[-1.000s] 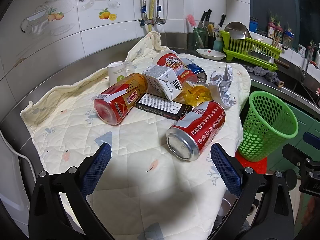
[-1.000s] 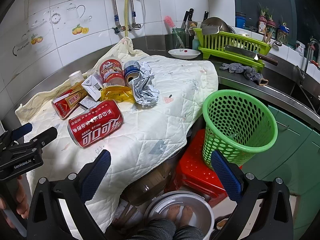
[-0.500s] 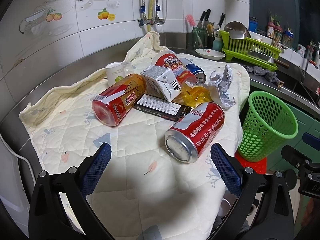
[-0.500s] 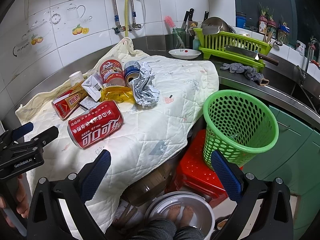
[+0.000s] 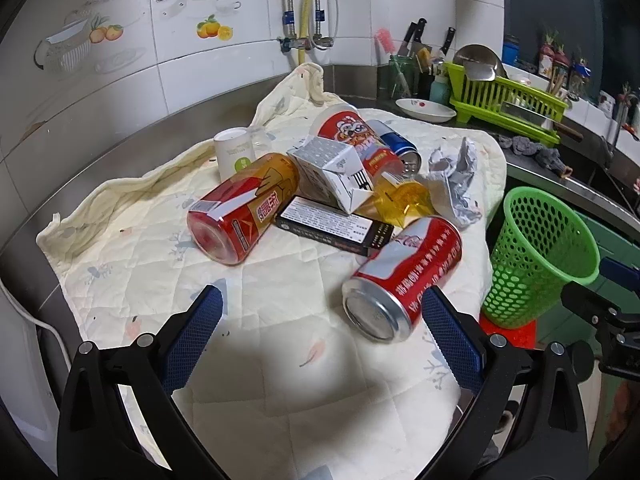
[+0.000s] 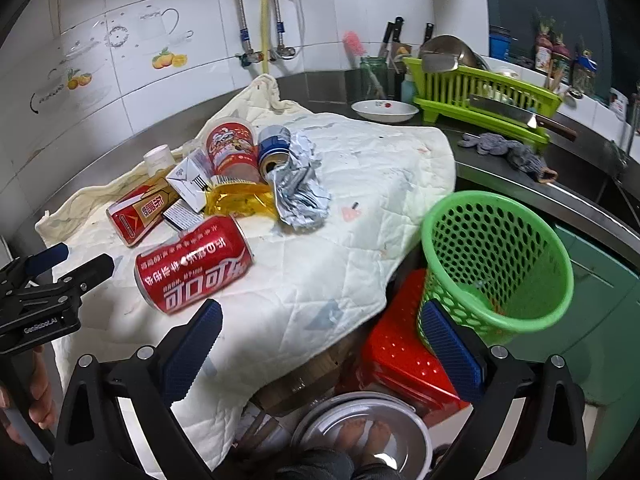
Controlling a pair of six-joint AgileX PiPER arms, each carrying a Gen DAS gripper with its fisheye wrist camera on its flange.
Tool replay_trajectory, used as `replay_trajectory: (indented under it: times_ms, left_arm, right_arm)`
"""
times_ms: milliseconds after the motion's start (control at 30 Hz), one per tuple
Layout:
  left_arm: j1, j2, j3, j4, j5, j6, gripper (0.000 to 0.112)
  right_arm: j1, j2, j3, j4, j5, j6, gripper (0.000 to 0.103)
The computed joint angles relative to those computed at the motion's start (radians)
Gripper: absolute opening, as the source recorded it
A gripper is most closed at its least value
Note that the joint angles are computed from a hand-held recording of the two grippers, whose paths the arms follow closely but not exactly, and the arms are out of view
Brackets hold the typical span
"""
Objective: Collect trash
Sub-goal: 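Grasp the crumpled grey foil with the right tool while the left grasps the yellow wrapper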
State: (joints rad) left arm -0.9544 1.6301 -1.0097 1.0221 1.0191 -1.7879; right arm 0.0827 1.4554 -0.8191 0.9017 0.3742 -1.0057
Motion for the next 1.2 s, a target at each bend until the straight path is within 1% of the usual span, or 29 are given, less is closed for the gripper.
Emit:
replay_trajectory:
  times_ms: [100, 167, 267, 367, 400, 467, 533, 600, 667, 800, 900, 967, 1067, 1133, 1167, 1200]
  left_arm:
    - [0.021, -0.012, 0.008, 0.003, -0.017, 0.008, 0.097]
    - [0.034, -0.017, 0.010, 0.003, -0.027, 0.015, 0.093]
    - [0.065, -0.024, 0.009, -0.004, -0.057, 0.033, 0.090]
    - [0.093, -0.024, -0.001, -0.012, -0.070, 0.060, 0.084]
    - [0.104, -0.023, -0.007, -0.015, -0.073, 0.073, 0.084]
    - [0.117, -0.025, -0.011, -0.016, -0.083, 0.086, 0.083]
    - [0.140, -0.030, -0.016, -0.027, -0.109, 0.108, 0.082]
    - [0.163, -0.033, -0.021, -0.035, -0.139, 0.130, 0.080]
    - [0.176, -0.028, -0.032, -0.036, -0.150, 0.148, 0.079]
    - [0.200, -0.020, -0.050, -0.038, -0.190, 0.184, 0.076]
    - [0.226, -0.008, -0.071, -0.056, -0.232, 0.222, 0.075]
    - [0.247, 0.004, -0.086, -0.075, -0.260, 0.253, 0.071]
    - [0.277, 0.033, -0.121, -0.112, -0.309, 0.318, 0.068]
    - [0.288, 0.053, -0.147, -0.136, -0.326, 0.361, 0.067]
    - [0.296, 0.070, -0.170, -0.157, -0.334, 0.395, 0.067]
    - [0.301, 0.083, -0.187, -0.173, -0.340, 0.420, 0.067]
  right_arm:
    - [0.003, 0.043, -0.050, -0.004, 0.021, -0.003, 0.096]
    - [0.003, 0.086, -0.100, -0.001, 0.050, -0.006, 0.096]
    - [0.011, 0.164, -0.199, -0.029, 0.093, 0.024, 0.096]
    - [0.032, 0.230, -0.290, -0.082, 0.106, 0.069, 0.092]
    - [0.038, 0.255, -0.326, -0.099, 0.118, 0.085, 0.089]
    - [0.041, 0.306, -0.395, -0.113, 0.154, 0.107, 0.088]
    - [0.050, 0.364, -0.473, -0.139, 0.188, 0.139, 0.085]
    - [0.066, 0.412, -0.536, -0.169, 0.203, 0.162, 0.083]
    - [0.082, 0.450, -0.582, -0.198, 0.203, 0.182, 0.081]
    - [0.093, 0.553, -0.712, -0.236, 0.247, 0.234, 0.077]
    - [0.098, 0.605, -0.780, -0.256, 0.260, 0.255, 0.076]
    - [0.103, 0.643, -0.831, -0.273, 0.269, 0.273, 0.076]
    - [0.098, 0.705, -0.921, -0.281, 0.317, 0.294, 0.075]
    - [0.093, 0.746, -0.980, -0.290, 0.357, 0.311, 0.067]
    - [0.090, 0.760, -1.002, -0.292, 0.374, 0.316, 0.065]
    - [0.088, 0.767, -1.012, -0.294, 0.380, 0.319, 0.061]
